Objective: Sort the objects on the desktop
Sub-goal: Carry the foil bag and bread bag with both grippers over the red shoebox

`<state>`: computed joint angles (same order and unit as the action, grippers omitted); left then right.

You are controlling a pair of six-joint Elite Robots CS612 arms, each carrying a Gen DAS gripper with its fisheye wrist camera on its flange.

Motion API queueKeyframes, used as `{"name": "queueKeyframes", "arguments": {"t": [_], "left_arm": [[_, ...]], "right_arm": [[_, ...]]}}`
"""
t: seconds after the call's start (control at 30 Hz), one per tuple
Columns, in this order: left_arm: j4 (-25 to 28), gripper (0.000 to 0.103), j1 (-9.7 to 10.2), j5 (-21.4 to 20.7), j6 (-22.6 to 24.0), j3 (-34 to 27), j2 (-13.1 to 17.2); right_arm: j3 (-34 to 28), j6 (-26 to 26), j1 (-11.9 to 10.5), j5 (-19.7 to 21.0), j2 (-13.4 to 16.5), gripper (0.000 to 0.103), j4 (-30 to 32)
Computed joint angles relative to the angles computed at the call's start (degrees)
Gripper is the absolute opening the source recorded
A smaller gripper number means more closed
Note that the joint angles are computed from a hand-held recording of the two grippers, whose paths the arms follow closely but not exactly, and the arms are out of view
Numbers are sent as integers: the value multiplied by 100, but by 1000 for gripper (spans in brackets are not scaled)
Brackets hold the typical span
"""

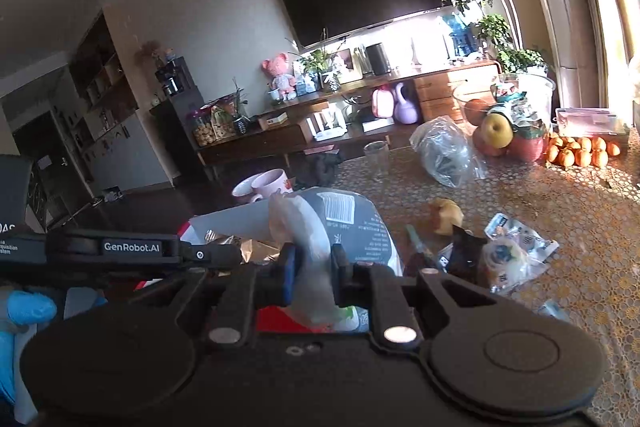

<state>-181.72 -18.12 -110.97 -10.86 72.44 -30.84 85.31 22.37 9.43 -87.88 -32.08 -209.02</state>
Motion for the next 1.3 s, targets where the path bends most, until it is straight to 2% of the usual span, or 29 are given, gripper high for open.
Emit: {"name": "queueKeyframes", "arguments": {"t": [0.3,0.4,0.83,1.13,1.3], "left_arm": [[-111,34,206,147,-109,-68,4],[-109,34,267,200,-134,-115,24],[163,34,479,500,-92,-511,216],[594,34,554,663,113,-982,487],[819,34,586,664,215,-1266,668]], "right_arm": [[-492,-232,107,383,141,17,266],[-670,-154,101,640,196,17,374],[-1524,-284,142,1145,520,17,1013],[-2028,-414,169,1260,756,17,1659],[-2215,-687,208,1217,802,17,2140]]}}
